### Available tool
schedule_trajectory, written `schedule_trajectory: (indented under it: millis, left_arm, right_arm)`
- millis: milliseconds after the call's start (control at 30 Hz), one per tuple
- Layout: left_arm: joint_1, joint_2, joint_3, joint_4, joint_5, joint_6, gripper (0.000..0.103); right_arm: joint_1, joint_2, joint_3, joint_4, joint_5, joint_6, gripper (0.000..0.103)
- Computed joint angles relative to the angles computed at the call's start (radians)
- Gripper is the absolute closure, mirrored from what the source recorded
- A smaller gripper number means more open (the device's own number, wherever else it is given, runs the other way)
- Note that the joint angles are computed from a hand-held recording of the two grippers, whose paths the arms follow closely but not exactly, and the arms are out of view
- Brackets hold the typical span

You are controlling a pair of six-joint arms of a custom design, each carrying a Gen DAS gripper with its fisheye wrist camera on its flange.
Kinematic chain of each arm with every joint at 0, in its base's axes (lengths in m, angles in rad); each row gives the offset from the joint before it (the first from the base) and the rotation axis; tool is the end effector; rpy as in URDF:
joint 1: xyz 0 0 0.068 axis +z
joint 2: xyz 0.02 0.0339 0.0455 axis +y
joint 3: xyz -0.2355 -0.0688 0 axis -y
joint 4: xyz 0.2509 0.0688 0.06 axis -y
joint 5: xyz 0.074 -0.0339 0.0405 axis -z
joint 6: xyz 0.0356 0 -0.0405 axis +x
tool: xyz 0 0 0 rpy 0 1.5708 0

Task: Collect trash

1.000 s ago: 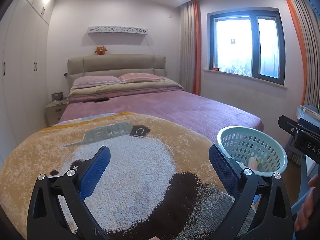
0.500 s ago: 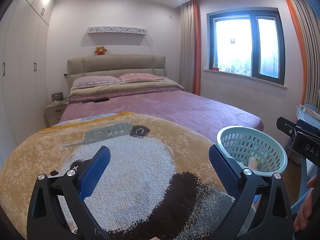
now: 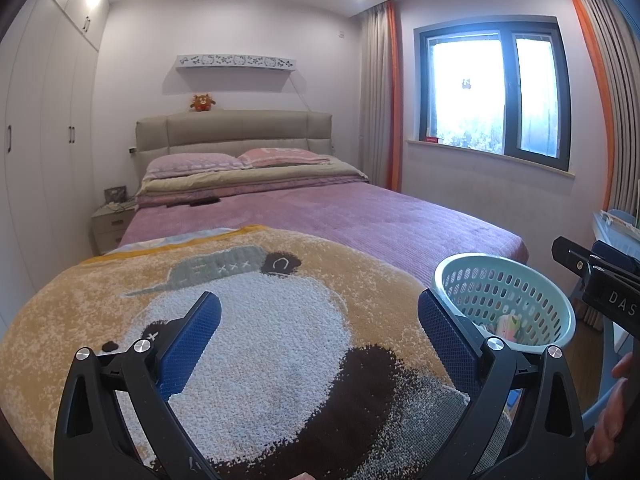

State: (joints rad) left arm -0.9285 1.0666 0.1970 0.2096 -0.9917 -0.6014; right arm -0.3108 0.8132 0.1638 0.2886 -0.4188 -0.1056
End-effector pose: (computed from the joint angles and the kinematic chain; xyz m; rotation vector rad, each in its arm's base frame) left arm 0.1363 -0.1325 0.1094 -0.1823 1.9054 0.0945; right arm 0.1891 -0.0455 0.1430 -0.0823 1.8993 0.1222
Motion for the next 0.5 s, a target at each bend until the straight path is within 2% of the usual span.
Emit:
schedule_trajectory:
  millis: [100,200,367,500]
  left_arm:
    - [-0.01,0.018,0.014,-0.014,-0.022,-0.018,0.007]
    - [-0.036,0.018,0.016,-0.038,-0.088,-0.052,0.007]
    - [-0.032,0.004,0.023,-0.038,-0.06,-0.008,0.007]
    - [-0.055,-0.013,0.05,-0.146,-0.077,-0.045,0.007]
  right_arm:
    - [-0.005,-0.018,0.0,-0.016,-0.013,0.002,0.028]
    - [-0.01,-0.053,-0.009,-0.035,-0.012,-0.002,0.028]
    - [-0.005,-0.143,-0.01,-0.116,0.009,-0.018,0.028]
    - [-0.007,-0.196,-0.01,-0.173,0.01,-0.025,0.028]
